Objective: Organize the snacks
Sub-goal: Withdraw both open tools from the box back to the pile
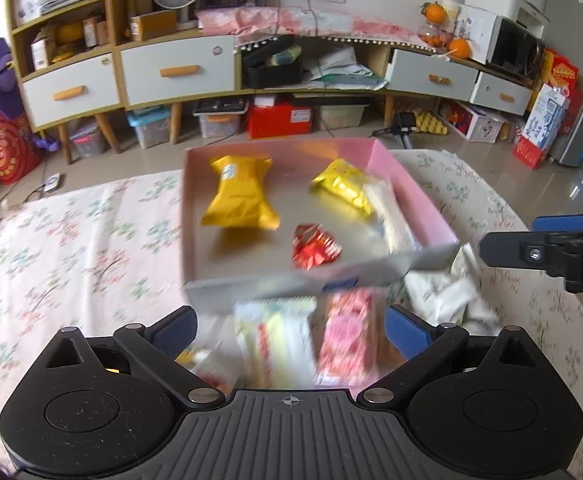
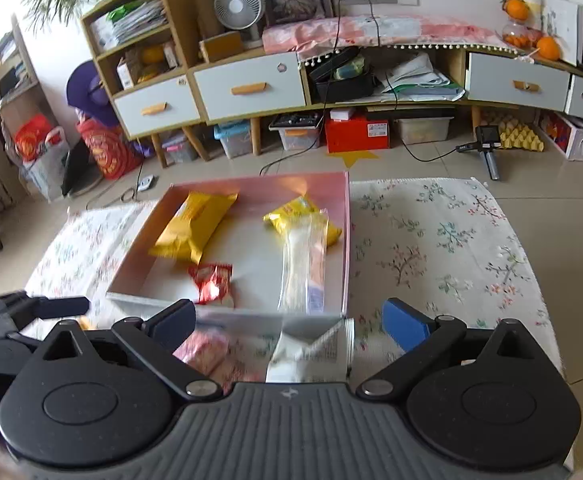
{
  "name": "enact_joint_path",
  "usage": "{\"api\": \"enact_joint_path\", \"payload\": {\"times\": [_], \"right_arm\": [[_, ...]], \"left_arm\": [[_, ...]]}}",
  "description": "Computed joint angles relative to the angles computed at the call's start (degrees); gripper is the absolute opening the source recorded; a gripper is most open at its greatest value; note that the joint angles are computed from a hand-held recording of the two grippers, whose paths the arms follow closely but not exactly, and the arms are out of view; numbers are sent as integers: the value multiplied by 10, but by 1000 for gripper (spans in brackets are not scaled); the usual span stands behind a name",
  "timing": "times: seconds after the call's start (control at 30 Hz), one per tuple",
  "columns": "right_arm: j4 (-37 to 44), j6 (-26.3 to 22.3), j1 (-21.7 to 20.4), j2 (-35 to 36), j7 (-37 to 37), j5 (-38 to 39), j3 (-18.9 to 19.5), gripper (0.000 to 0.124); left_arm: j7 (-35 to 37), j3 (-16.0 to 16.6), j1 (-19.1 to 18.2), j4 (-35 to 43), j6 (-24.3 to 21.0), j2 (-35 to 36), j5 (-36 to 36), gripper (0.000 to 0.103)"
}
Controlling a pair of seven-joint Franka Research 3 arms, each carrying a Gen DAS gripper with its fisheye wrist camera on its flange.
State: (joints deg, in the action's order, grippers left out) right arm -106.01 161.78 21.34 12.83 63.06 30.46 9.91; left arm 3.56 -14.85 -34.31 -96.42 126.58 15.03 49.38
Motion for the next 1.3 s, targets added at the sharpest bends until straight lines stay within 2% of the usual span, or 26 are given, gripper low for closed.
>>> {"api": "enact_joint_path", "payload": {"times": [0.2, 0.4, 0.5, 0.63, 0.8, 0.93, 1.1, 1.2, 1.3], "right_arm": [[-47, 0, -7, -28, -71, 44, 12, 103], [-97, 43, -3, -47, -152, 84, 19, 103], [-115, 45, -7, -56, -212, 133, 26, 103], [-143, 62, -7, -72, -345, 253, 36, 103], [-169, 72, 8, -80, -441, 328, 27, 103], [-184, 60, 12, -89, -499, 374, 16, 103], [-187, 48, 15, -86, -498, 388, 3, 102], [-188, 45, 14, -87, -508, 405, 1, 101], [-184, 44, 14, -84, -523, 420, 1, 99]], "left_arm": [[-38, -17, -4, -68, -32, -54, -7, 101], [-79, -38, 6, -136, -38, -96, 16, 102], [-92, -47, 9, -166, -30, -111, 35, 102], [-119, -58, 7, -192, -35, -119, 63, 102], [-143, -66, 2, -212, -25, -125, 97, 101], [-167, -71, 1, -227, -8, -131, 126, 100], [-181, -74, -2, -230, 2, -126, 145, 95], [-181, -77, -11, -222, -8, -118, 175, 94], [-170, -74, -15, -211, -11, -107, 187, 88]]}}
